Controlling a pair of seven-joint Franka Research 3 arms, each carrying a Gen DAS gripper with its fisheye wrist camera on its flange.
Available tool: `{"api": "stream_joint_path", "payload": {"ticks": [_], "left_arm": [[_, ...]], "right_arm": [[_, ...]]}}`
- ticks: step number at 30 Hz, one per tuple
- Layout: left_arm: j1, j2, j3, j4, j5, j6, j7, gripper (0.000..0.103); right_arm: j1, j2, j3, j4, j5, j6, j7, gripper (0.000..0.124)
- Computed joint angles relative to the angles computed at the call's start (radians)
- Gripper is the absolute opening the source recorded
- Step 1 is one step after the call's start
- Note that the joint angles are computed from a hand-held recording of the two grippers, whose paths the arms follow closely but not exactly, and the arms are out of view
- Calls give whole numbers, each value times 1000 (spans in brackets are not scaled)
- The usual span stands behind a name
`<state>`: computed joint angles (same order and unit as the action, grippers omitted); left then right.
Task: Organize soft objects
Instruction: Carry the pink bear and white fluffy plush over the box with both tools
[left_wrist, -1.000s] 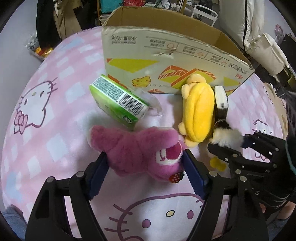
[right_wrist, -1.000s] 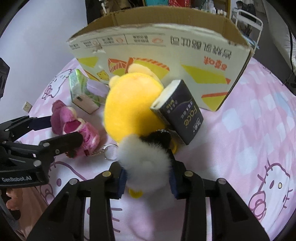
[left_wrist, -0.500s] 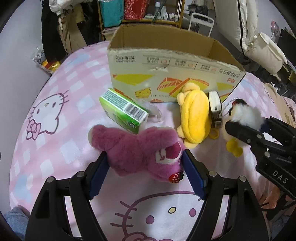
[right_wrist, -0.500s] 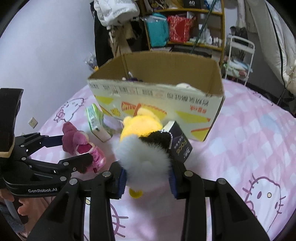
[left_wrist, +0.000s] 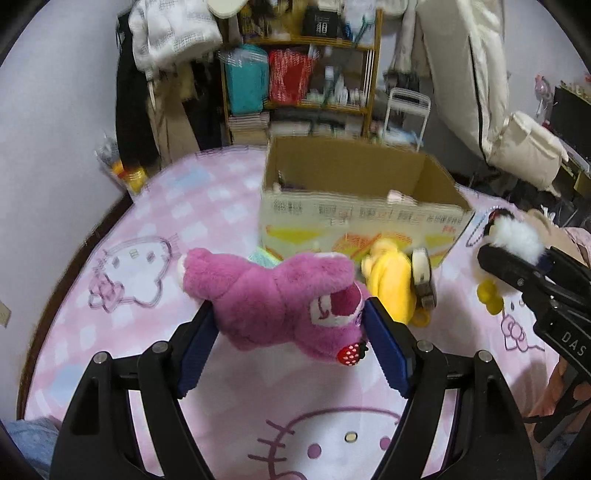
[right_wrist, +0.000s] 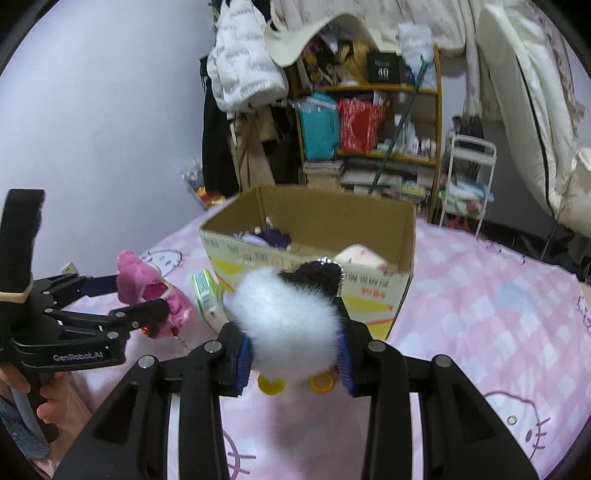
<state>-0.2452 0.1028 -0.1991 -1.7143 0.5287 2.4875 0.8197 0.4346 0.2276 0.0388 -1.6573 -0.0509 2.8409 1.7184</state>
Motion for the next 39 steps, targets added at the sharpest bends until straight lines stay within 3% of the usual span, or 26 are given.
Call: {"api": "stream_joint_path", "payload": {"ticks": [5, 9, 14, 28, 33, 39], "left_arm": [[-9, -47, 12, -39, 221, 96, -165, 77], [-6, -53, 7, -24, 355, 113, -251, 77], [-6, -34, 7, 33, 440, 106, -276, 78], [-44, 137, 67, 324, 473, 132, -212, 78], [-68, 232, 104, 444, 417, 150, -164, 78], [-84, 284, 135, 464, 350, 171, -138, 79]], "right_arm": [[29, -15, -50, -25, -91, 108, 85, 40], [76, -14, -129, -22, -234, 201, 209, 40], [79, 10, -154, 38, -274, 200, 244, 40], [32, 156, -119, 309, -153, 150, 55, 40], [19, 207, -107, 379, -83, 127, -2, 40], [-26, 254, -54, 421, 37, 115, -81, 40]]}}
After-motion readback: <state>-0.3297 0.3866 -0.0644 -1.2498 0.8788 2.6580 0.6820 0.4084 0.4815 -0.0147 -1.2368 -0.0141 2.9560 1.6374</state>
